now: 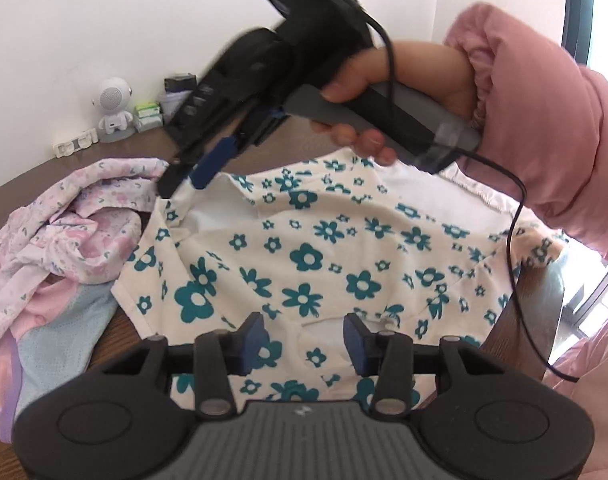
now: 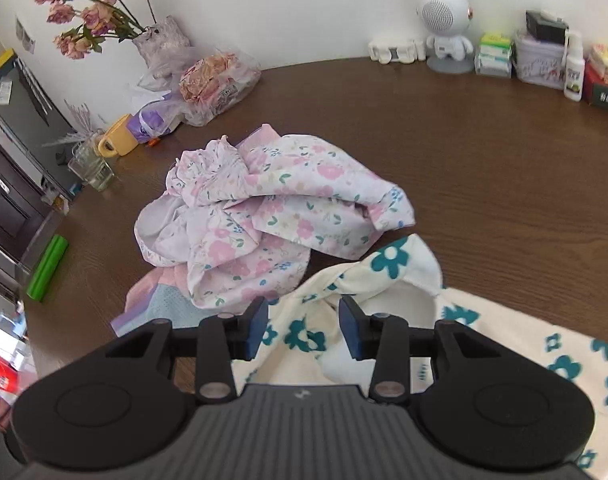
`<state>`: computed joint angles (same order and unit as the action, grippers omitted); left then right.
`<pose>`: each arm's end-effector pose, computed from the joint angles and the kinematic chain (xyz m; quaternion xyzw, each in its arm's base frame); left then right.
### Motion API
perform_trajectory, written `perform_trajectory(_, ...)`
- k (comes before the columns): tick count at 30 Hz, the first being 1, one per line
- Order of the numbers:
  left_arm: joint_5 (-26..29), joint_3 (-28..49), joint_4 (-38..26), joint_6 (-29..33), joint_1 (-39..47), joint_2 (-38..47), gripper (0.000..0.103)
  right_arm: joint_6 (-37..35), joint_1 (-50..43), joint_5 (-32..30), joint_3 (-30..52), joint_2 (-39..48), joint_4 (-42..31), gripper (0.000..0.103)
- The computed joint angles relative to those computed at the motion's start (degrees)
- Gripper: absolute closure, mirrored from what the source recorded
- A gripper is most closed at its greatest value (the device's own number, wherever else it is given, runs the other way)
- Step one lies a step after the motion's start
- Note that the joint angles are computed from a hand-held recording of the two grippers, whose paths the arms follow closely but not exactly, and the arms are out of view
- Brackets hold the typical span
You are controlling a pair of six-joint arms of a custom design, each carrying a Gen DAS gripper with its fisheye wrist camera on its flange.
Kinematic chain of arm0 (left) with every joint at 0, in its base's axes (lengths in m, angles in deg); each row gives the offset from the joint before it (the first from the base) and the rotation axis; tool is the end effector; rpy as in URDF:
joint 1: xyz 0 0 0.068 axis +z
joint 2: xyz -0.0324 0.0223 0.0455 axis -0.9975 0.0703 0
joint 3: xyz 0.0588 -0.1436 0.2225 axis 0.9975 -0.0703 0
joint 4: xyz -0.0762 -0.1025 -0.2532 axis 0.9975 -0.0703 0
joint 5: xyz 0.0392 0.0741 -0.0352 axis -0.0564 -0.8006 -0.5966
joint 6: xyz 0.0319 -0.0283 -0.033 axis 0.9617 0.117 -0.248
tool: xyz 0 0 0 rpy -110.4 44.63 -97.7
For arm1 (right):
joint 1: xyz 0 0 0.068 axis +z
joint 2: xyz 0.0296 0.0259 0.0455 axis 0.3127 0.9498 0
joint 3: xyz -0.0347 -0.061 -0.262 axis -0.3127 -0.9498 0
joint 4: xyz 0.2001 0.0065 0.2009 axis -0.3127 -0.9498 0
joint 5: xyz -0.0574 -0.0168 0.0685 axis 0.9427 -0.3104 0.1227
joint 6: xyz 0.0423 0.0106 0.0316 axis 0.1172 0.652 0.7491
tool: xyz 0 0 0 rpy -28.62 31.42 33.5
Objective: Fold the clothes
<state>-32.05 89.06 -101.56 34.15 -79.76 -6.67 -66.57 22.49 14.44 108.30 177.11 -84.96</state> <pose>0.1719 -0.0042 0.1496 0.3693 0.8324 -0.1967 0.3634 0.3319 0.0406 0.1847 -0.1328 0.9254 0.2207 0.2782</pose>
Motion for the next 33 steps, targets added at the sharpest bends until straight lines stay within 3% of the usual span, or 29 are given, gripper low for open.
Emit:
perform_trajectory(3,-2.91,0.73,4.35,-4.18,-0.28,0.77,0.066,-8.61,-0.73,2.34,-1.88,-3.18,-3.74,0.063)
perform_trajectory(4,-3.67,1.39,5.46,-4.90,-0.82,2.74,0.077,-10.19,-0.24,3.23,-2.64,-3.33,-3.70,0.064)
perform_trajectory(7,-6.09,2.68,6.90,-5.13,-2.92,7.86,0.092,-13.15,2.06,6.44,-4.88,-2.31,-1.89,0.064)
perform_trajectory(9,-10.44,1.24,7.76,-4.20,-5.31,8.01,0.096,-13.64,3.18,7.48,-4.19,0.21,-1.91,0.079)
perform_trajectory(10,-11.46,0.30,8.08,-3.76,-5.30,7.52,0.096,-13.65,3.51,7.62,-3.84,1.23,-1.98,0.096)
perform_trajectory(14,-12.35,-1.71,7.45,-2.17,-3.07,5.90,0.096,-10.79,3.08,5.58,-5.92,-0.84,4.20,0.098)
perform_trajectory(17,-12.22,-1.64,6.15,-1.28,-2.02,5.23,0.095,-9.69,3.62,6.25,-5.43,0.50,4.60,0.096)
perform_trajectory(19,-11.71,-1.77,5.84,-1.86,-1.54,3.77,0.089,-8.61,2.39,4.26,-5.64,-0.48,3.45,0.090)
perform_trajectory(23,-6.52,-2.35,2.83,-3.35,1.84,-2.87,0.072,-7.36,-5.11,-2.52,-9.56,-12.59,-0.61,0.051)
perform_trajectory(25,-2.88,-2.82,1.30,-4.93,3.98,-7.01,0.045,-8.56,-10.77,-5.10,-12.11,-21.04,-3.83,0.040)
perform_trajectory(26,-1.73,-3.66,0.99,-6.44,4.64,-9.94,0.036,-9.52,-14.29,-6.91,-12.88,-25.07,-5.93,0.027)
perform_trajectory(28,-0.40,-5.94,0.69,-9.95,5.16,-16.68,0.015,-13.59,-23.61,-11.62,-14.50,-32.56,-10.83,0.016)
perform_trajectory(33,1.47,-8.42,-3.01,-17.50,3.70,-26.40,0.013,-32.95,-48.72,-22.07,-17.87,-41.96,-27.10,0.004)
